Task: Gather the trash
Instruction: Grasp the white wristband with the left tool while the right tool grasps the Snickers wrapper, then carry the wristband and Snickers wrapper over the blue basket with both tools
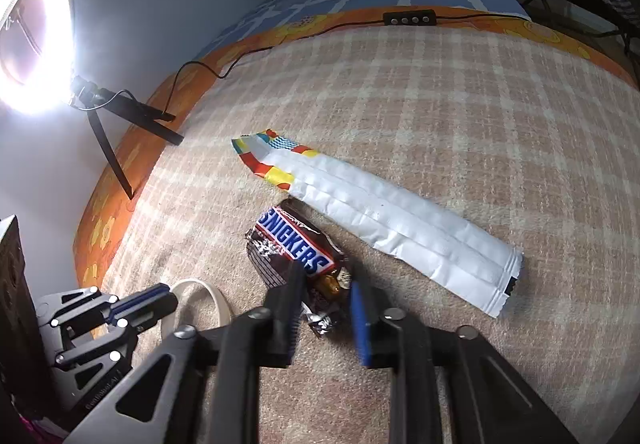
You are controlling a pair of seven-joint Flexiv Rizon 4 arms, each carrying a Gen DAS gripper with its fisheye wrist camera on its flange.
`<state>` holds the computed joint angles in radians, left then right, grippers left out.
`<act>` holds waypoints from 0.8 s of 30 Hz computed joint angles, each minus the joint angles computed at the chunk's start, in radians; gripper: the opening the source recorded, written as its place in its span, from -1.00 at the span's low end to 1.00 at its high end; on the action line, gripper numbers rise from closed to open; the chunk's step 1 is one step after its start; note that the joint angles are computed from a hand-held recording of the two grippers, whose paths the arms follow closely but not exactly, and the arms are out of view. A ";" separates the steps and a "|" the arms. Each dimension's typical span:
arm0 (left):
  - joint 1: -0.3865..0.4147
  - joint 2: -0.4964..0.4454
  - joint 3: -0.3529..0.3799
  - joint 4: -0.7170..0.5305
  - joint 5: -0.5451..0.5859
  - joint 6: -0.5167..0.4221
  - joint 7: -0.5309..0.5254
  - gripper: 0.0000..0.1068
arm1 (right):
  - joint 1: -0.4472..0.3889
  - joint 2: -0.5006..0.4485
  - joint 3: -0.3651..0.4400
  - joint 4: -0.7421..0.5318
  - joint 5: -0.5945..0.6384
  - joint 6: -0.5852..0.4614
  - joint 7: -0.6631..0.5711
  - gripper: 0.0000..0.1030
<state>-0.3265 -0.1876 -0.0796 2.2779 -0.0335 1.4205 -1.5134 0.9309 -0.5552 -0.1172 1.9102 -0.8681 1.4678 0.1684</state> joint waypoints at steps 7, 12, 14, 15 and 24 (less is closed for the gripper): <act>0.015 0.025 -0.006 0.023 -0.028 0.029 0.017 -0.99 | 0.037 0.021 -0.054 0.011 -0.091 0.009 0.070 -0.96; 0.023 0.053 -0.017 0.043 -0.059 0.050 0.035 -0.99 | 0.030 0.055 -0.059 0.019 -0.209 -0.002 0.147 -0.98; 0.023 0.074 -0.022 0.058 -0.074 0.057 0.043 -0.99 | 0.017 0.069 -0.044 0.022 -0.247 -0.019 0.169 -0.98; 0.025 0.088 -0.027 0.068 -0.092 0.065 0.056 -0.99 | 0.012 0.078 -0.038 0.024 -0.267 -0.026 0.184 -0.98; 0.000 0.175 -0.047 0.142 -0.273 0.102 0.198 -0.99 | -0.039 0.153 0.057 0.043 -0.399 -0.120 0.258 -0.98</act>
<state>-0.3267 -0.0122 -0.1262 2.4202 -0.3065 1.5228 -1.3155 0.8918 -0.4027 -0.0598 1.9535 -1.2669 1.3481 0.4269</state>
